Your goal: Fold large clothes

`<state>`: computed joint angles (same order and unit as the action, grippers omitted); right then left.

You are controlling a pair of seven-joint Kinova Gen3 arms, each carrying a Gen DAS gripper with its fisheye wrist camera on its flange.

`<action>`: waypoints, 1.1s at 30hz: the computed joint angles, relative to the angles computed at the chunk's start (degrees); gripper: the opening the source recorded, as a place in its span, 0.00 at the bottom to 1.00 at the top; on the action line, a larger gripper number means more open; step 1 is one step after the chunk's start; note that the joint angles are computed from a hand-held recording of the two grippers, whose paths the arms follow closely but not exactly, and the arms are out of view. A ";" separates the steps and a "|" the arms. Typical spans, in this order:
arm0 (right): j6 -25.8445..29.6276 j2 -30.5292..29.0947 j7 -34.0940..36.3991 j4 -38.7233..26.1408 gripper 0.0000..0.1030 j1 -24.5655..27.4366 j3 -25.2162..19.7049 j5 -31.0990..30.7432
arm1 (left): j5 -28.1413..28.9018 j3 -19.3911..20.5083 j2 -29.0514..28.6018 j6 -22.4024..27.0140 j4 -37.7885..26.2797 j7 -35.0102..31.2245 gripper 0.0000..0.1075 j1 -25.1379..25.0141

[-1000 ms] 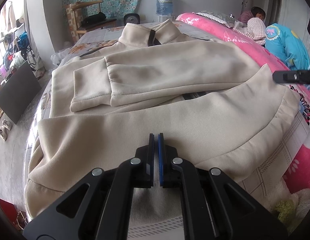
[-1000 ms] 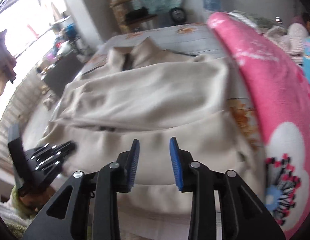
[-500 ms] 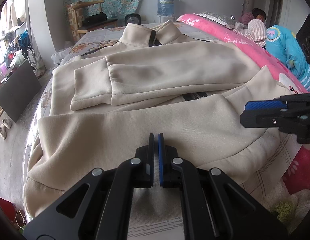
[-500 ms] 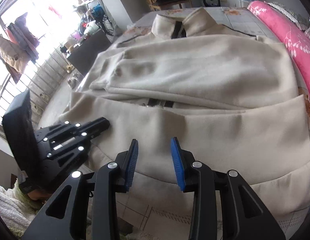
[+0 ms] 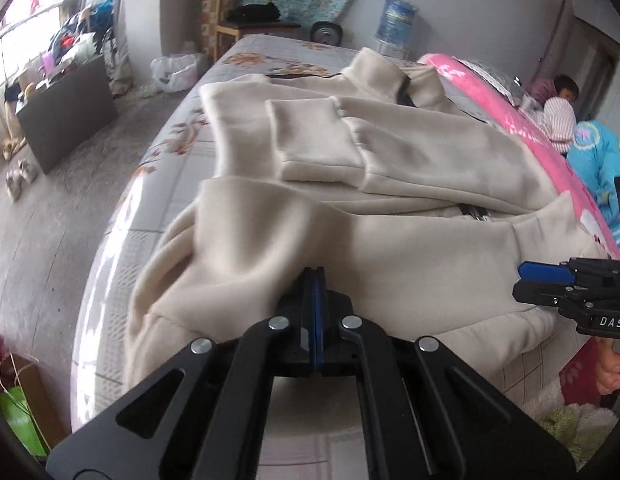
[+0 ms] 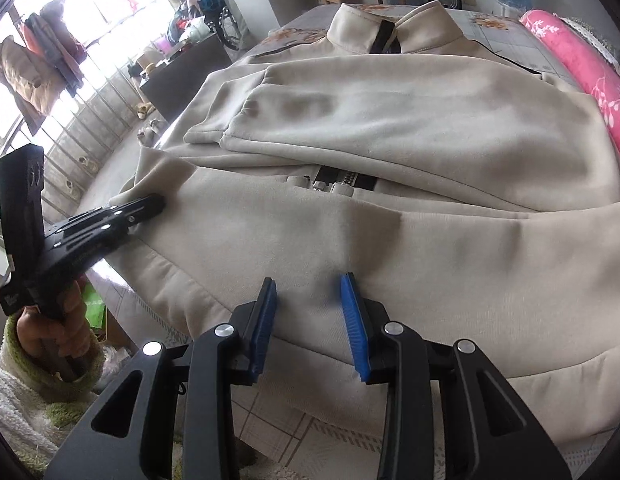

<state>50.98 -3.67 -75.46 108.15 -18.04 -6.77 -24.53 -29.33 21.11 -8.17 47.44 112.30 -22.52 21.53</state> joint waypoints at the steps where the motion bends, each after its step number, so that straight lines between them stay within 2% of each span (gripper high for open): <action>1: 0.04 -0.02 0.42 0.13 0.32 0.10 0.21 -0.47 | 0.35 -0.94 -0.79 0.53 0.65 -0.39 0.02 0.08; 3: 0.39 -0.26 1.20 0.25 0.32 0.40 0.61 -1.20 | 0.94 -1.02 -2.33 1.43 1.25 -0.16 0.02 -0.58; 5: 0.40 -0.34 1.62 0.48 0.32 0.62 0.83 -1.91 | -0.66 1.03 -1.88 4.32 1.00 0.05 0.02 -2.33; 8: 0.44 -0.54 1.33 0.53 0.32 0.74 0.74 -2.05 | 1.30 -0.96 -3.88 3.21 2.12 -0.88 0.02 -2.58; 10: 0.36 -0.66 1.13 0.54 0.32 0.67 0.59 -1.74 | 0.10 0.33 -3.24 3.60 1.82 -0.13 0.02 -3.86; 13: 0.51 -0.62 0.98 0.38 0.32 0.62 0.58 -1.61 | -1.41 0.21 -1.43 2.86 1.33 1.63 0.02 -4.77; 18: 0.25 -0.79 0.19 0.50 0.32 0.53 0.46 -1.43 | -2.65 -0.27 -0.47 4.72 -0.59 3.36 0.01 -3.50; 21: 0.76 -0.75 0.61 0.35 0.33 0.68 0.91 -2.26 | -6.63 2.29 -0.59 8.68 -1.75 6.16 0.06 -1.78; 25: 1.84 -1.23 1.13 0.02 0.33 1.79 1.91 -3.93 | -4.03 0.63 -0.86 5.87 -3.28 3.24 0.14 -0.19; 28: 1.60 -2.27 0.14 -0.48 0.35 2.41 2.12 -3.21 | -1.01 0.04 3.38 6.79 -7.58 -1.67 0.20 1.08; 31: 0.98 -3.46 -2.83 -1.16 0.44 2.50 1.82 0.03 | 0.75 -0.86 9.12 10.89 -13.57 -5.40 0.30 3.88; 33: 0.57 -4.02 -5.97 -1.78 0.51 3.88 -0.53 4.06 | 0.79 -1.53 11.72 12.91 -16.33 -6.67 0.37 5.83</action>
